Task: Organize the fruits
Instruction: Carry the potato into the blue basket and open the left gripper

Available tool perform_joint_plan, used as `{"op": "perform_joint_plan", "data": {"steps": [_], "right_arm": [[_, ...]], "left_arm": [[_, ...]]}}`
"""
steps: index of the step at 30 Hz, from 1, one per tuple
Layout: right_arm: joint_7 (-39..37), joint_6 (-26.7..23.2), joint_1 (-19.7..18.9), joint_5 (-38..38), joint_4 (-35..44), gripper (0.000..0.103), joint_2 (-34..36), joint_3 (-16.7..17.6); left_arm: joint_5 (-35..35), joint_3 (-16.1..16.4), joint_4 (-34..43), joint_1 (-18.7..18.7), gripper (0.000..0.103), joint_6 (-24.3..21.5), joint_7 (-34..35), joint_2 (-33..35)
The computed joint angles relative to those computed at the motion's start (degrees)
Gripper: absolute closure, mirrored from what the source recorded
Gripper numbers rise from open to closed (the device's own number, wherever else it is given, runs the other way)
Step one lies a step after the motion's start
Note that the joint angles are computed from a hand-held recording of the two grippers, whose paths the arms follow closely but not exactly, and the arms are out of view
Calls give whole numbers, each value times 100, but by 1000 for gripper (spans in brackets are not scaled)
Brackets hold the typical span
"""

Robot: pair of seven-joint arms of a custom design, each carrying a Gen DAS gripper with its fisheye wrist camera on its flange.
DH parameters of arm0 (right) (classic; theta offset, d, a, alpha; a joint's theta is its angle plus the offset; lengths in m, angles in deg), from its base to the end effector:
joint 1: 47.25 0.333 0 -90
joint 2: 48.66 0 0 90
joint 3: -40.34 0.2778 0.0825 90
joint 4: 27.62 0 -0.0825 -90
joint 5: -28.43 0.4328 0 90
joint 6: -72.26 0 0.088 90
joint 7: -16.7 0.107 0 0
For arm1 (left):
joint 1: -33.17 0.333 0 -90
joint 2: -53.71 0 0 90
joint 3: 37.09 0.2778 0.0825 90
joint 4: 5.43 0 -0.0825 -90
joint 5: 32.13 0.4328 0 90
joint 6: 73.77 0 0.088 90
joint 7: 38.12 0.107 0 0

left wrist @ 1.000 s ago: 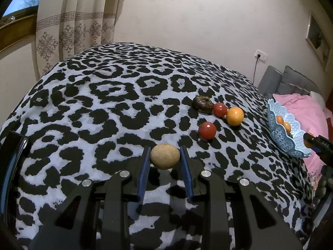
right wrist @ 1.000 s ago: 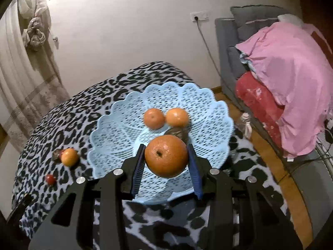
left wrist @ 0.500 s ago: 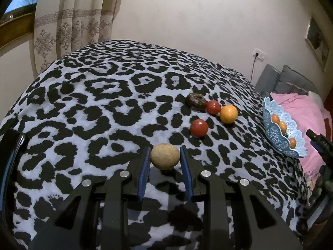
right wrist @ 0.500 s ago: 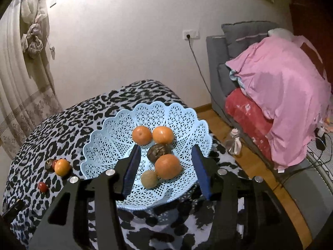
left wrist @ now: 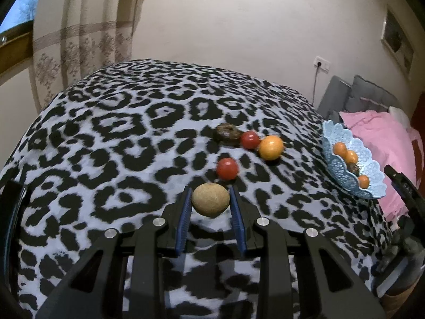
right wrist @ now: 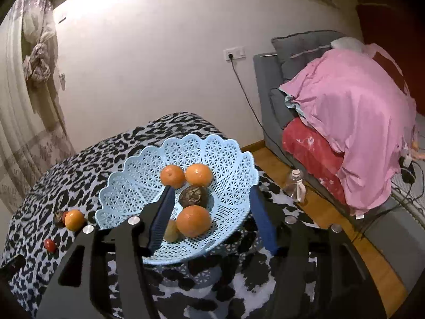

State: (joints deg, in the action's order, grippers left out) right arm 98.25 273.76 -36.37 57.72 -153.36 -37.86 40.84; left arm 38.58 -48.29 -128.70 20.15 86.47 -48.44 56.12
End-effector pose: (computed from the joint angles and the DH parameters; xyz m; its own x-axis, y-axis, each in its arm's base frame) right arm 0.6133 0.0629 0.3567 -0.1126 -0.9705 -0.2133 -0.4416 0.2412 -0.8642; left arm 0.5372 -0.2896 0.3589 0.1655 -0.9660 0.1989 -0.6200 -0.2587 -0.7408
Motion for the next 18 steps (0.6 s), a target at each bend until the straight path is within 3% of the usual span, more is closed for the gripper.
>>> {"op": "perform_joint_plan", "data": {"steps": [8,18], "right_arm": [[253,258,-47,100,22,34,156,16],[1052,558,-354,-751,-172,32,197,173]], "left_arm": [[-111,-1,1040,-355,74,-16,703,736],[-616,294,2646,-1076,74,23,1927,1921]]}}
